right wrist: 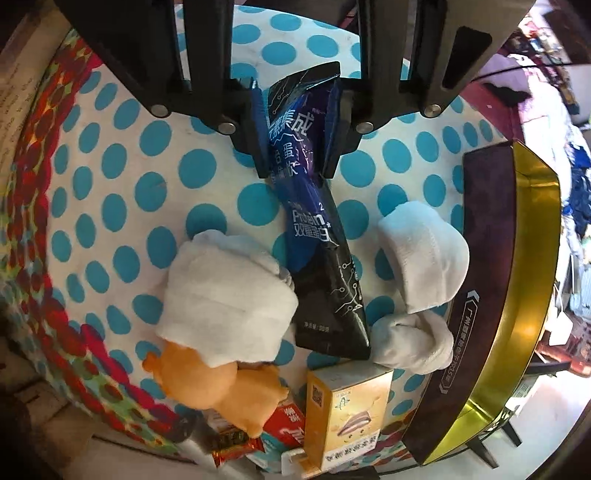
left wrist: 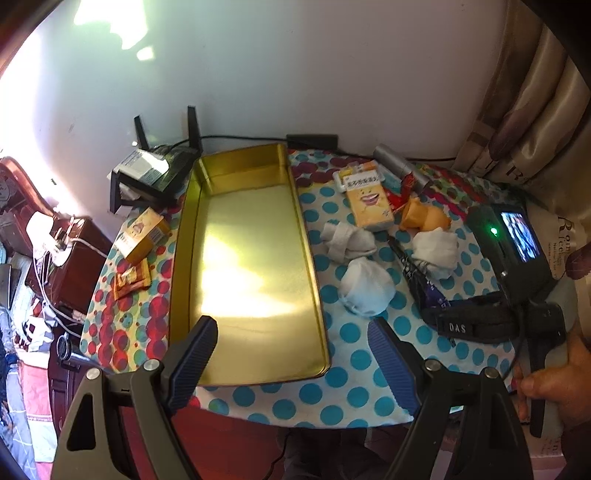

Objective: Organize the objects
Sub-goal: 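Grasp the dark blue snack packet with the right gripper while the left gripper grasps a white sock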

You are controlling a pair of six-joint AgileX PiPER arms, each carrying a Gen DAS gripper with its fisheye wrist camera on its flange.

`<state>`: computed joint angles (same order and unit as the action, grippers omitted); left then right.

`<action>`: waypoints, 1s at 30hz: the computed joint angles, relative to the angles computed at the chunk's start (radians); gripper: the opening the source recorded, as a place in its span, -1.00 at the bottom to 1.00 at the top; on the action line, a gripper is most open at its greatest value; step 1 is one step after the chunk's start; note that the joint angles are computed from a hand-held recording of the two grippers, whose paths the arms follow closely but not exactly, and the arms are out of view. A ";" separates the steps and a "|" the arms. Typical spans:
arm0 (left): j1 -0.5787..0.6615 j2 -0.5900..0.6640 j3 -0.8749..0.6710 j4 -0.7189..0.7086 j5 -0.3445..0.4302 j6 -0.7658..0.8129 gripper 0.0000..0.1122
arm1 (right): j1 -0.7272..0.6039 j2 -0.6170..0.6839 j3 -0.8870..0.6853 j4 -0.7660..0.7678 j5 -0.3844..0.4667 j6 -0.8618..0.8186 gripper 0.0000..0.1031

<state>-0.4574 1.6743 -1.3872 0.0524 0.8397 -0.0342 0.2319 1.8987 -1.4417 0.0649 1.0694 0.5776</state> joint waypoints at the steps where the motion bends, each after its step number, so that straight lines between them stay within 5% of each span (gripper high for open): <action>1: -0.004 0.008 -0.013 -0.018 0.005 0.016 0.53 | 0.001 -0.019 0.026 0.000 -0.023 0.002 -0.55; 13: -0.150 0.228 -0.211 0.061 0.036 0.034 0.53 | -0.105 -0.350 0.412 0.105 -0.218 -0.039 -0.61; 30: -0.187 0.482 -0.442 0.033 0.180 0.076 0.53 | -0.286 -0.569 0.542 0.229 -0.172 -0.178 -0.61</action>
<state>-0.6449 2.1559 -1.8289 0.0849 1.0196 0.0421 -0.0543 1.3294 -0.9000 0.2938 0.8975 0.3994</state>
